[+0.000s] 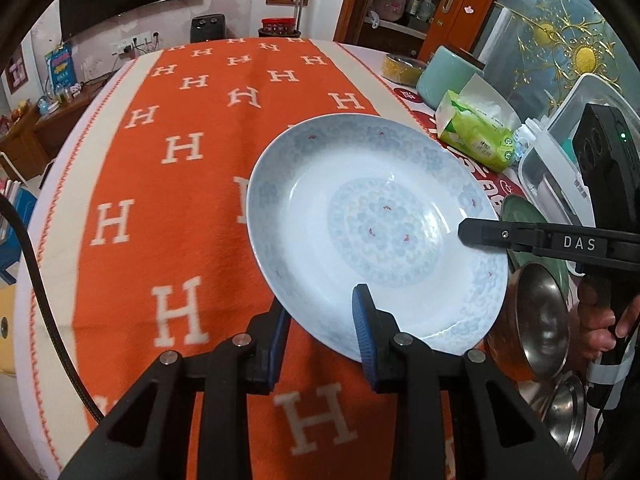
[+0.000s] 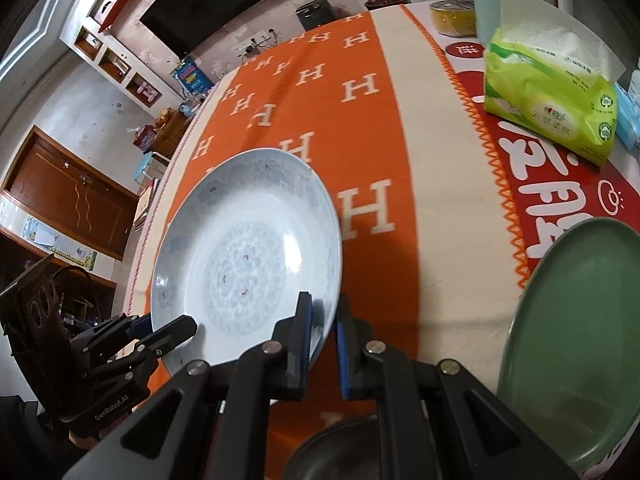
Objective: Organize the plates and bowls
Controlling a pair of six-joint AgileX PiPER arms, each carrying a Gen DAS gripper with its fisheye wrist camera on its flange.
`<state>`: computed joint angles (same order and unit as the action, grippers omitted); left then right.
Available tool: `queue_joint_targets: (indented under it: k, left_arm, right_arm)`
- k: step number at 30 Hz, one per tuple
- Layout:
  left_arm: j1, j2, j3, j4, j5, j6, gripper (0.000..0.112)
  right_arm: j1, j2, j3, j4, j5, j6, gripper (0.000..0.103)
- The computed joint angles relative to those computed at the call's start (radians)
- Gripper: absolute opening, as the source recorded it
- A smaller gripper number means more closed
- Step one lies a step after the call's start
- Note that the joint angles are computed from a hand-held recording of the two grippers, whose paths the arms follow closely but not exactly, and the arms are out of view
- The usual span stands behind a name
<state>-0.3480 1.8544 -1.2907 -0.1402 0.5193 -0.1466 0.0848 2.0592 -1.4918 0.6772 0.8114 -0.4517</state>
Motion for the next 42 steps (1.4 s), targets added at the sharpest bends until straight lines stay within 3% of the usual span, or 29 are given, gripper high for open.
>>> queue_joint_targets:
  k: [10, 23, 35, 42]
  left_arm:
    - [-0.014, -0.176, 0.107, 0.074, 0.053, -0.066, 0.03]
    - [-0.127, -0.475, 0.223, 0.213, 0.186, -0.27, 0.03]
    - [-0.376, -0.737, 0.259, 0.395, 0.387, -0.539, 0.031]
    - [-0.656, -0.838, 0.246, 0.572, 0.548, -0.786, 0.031]
  right_arm:
    - [0.038, -0.134, 0.093, -0.007, 0.006, 0.028, 0.011]
    - [0.073, -0.438, 0.291, -0.048, 0.02, 0.098, 0.011]
    - [0.127, -0.781, 0.441, -0.156, 0.083, 0.264, 0.011]
    - [0.141, -0.969, 0.509, -0.211, 0.138, 0.372, 0.011]
